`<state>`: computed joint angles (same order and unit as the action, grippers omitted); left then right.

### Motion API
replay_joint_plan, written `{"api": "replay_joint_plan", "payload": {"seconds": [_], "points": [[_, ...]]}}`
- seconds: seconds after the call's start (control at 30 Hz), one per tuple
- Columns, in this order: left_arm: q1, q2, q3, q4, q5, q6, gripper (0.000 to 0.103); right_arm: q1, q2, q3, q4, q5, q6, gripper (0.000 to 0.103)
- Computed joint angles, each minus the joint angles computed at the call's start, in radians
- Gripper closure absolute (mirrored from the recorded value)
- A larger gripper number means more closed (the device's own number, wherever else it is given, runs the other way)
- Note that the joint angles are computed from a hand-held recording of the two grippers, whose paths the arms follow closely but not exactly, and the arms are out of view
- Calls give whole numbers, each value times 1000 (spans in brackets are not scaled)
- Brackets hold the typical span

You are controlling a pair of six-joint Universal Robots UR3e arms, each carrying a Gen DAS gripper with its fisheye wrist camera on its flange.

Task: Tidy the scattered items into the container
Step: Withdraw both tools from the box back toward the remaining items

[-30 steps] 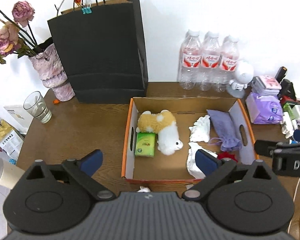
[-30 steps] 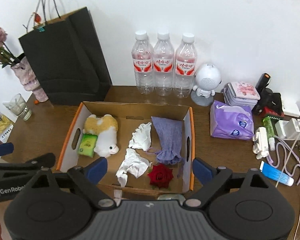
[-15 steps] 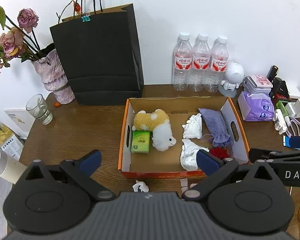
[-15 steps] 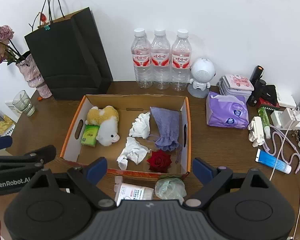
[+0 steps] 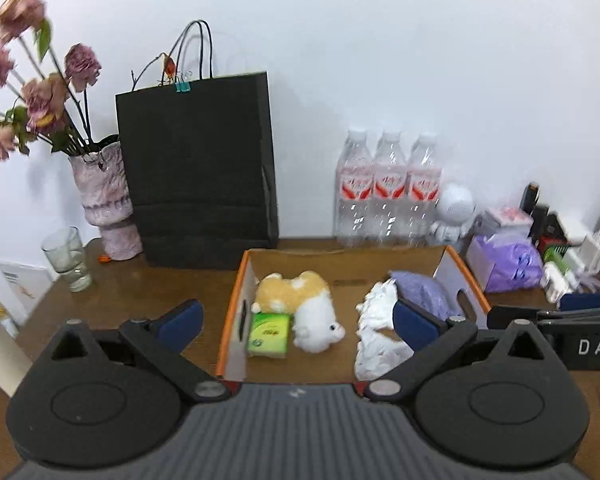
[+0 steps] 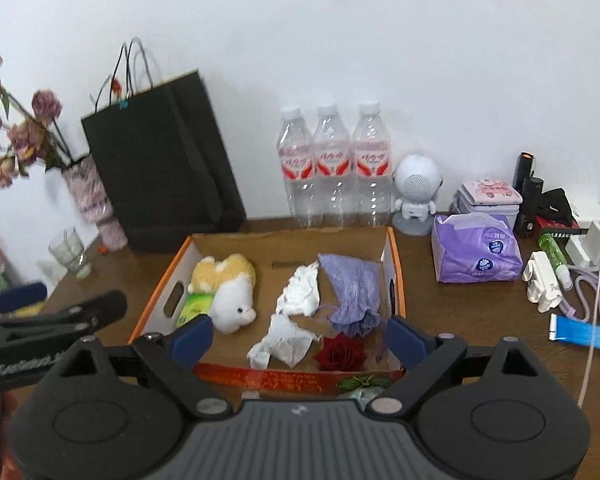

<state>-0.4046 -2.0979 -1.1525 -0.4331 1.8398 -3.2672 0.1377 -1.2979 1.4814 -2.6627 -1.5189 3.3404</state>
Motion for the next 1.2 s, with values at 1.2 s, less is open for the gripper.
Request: {"api": "replay_joint_plan", "payload": {"seconds": [1.2], "points": [[-345, 202, -1397, 1386, 272, -110, 0, 586, 184, 1160, -1513, -646, 175, 10]]}}
